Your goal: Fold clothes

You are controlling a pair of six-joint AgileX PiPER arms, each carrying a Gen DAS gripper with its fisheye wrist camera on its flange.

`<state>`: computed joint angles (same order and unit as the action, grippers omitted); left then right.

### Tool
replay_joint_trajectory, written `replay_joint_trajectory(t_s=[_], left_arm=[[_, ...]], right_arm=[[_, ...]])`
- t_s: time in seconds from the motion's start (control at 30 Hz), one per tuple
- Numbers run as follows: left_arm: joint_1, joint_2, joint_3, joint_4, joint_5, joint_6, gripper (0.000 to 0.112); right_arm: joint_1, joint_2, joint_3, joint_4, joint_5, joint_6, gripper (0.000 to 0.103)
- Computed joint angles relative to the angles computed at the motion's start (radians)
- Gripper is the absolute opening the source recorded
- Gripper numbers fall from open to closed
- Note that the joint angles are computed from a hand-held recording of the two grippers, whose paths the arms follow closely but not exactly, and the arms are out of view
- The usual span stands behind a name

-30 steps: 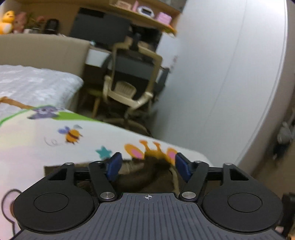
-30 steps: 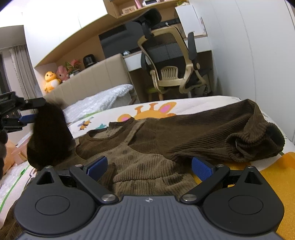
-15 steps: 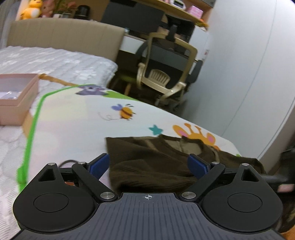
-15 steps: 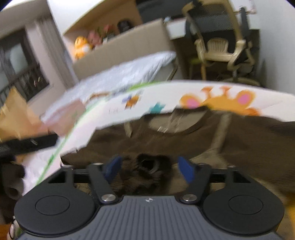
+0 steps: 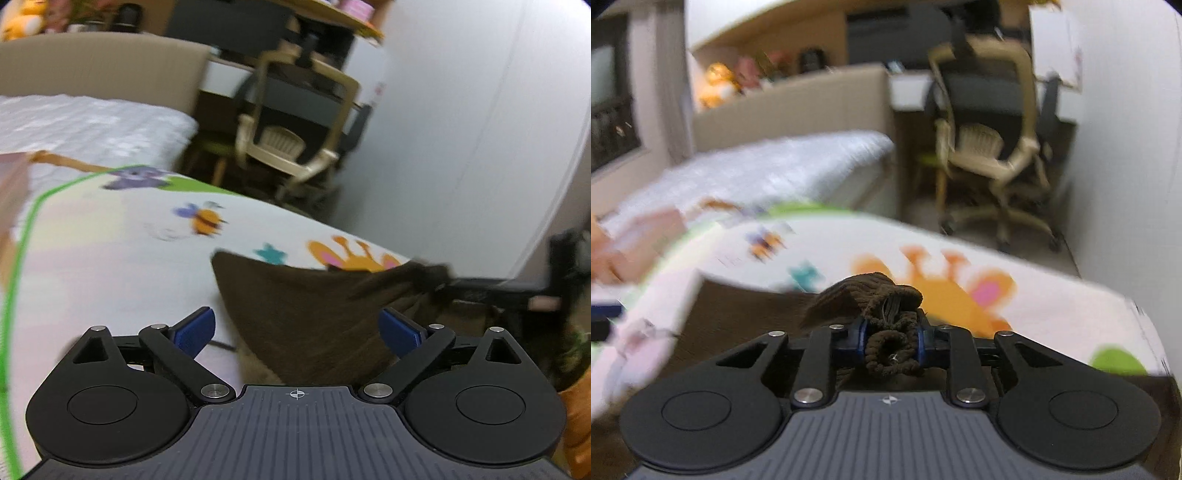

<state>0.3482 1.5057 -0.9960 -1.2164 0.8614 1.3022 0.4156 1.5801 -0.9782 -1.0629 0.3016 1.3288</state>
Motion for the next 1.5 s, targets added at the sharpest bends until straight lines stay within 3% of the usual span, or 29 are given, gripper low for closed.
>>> replay_joint_trajectory(t_s=[0.1,0.17,0.23,0.3,0.37,0.47,0.63,0.73,0.83,0.9,0.97,1.03,1.13,1.23,1.4,1.5], left_arm=[[-0.094,0.017,0.016,0.027,-0.032,-0.024,0.099],[-0.130,0.022,0.047,0.052,-0.058,-0.015,0.099],[-0.160,0.021,0.088,0.069,-0.097,0.015,0.099],[-0.168,0.009,0.142,0.036,-0.153,0.099,0.099],[-0.162,-0.003,0.189,-0.019,-0.177,0.194,0.099],[-0.163,-0.022,0.243,-0.110,-0.207,0.304,0.099],[-0.197,-0.040,0.284,-0.202,-0.272,0.389,0.100],[-0.194,-0.042,0.288,-0.209,-0.268,0.394,0.100],[-0.194,-0.041,0.293,-0.226,-0.269,0.411,0.100],[-0.194,-0.039,0.294,-0.232,-0.268,0.416,0.100],[-0.192,-0.038,0.296,-0.239,-0.263,0.424,0.101],[-0.184,-0.034,0.297,-0.250,-0.252,0.430,0.101],[-0.174,-0.030,0.299,-0.265,-0.236,0.440,0.101],[-0.159,-0.024,0.300,-0.278,-0.212,0.448,0.101],[-0.133,-0.014,0.300,-0.290,-0.172,0.452,0.101],[-0.117,-0.008,0.299,-0.293,-0.148,0.450,0.101]], right_arm=[[-0.032,0.023,0.070,-0.097,-0.015,0.119,0.044],[-0.065,-0.068,0.151,-0.228,-0.042,0.241,0.053],[-0.065,-0.207,0.235,-0.340,0.033,0.324,0.059],[-0.058,-0.354,0.301,-0.352,0.138,0.298,0.063],[-0.093,-0.485,0.344,-0.265,0.195,0.183,0.065],[-0.181,-0.644,0.412,-0.041,0.209,-0.040,0.065],[-0.354,-0.748,0.542,0.365,0.093,-0.349,0.065],[-0.398,-0.719,0.614,0.360,-0.021,-0.240,0.065],[-0.314,-0.642,0.628,0.079,-0.014,0.023,0.064],[-0.254,-0.594,0.616,-0.093,0.018,0.182,0.023],[-0.215,-0.601,0.574,-0.144,0.067,0.227,0.014],[-0.152,-0.624,0.510,-0.208,0.128,0.280,0.011],[-0.024,-0.646,0.377,-0.228,0.197,0.234,0.011],[0.100,-0.580,0.216,-0.205,0.202,0.139,0.011],[0.220,-0.285,-0.072,-0.051,0.101,-0.059,0.011],[0.251,-0.078,-0.263,0.200,0.080,-0.315,0.011]])
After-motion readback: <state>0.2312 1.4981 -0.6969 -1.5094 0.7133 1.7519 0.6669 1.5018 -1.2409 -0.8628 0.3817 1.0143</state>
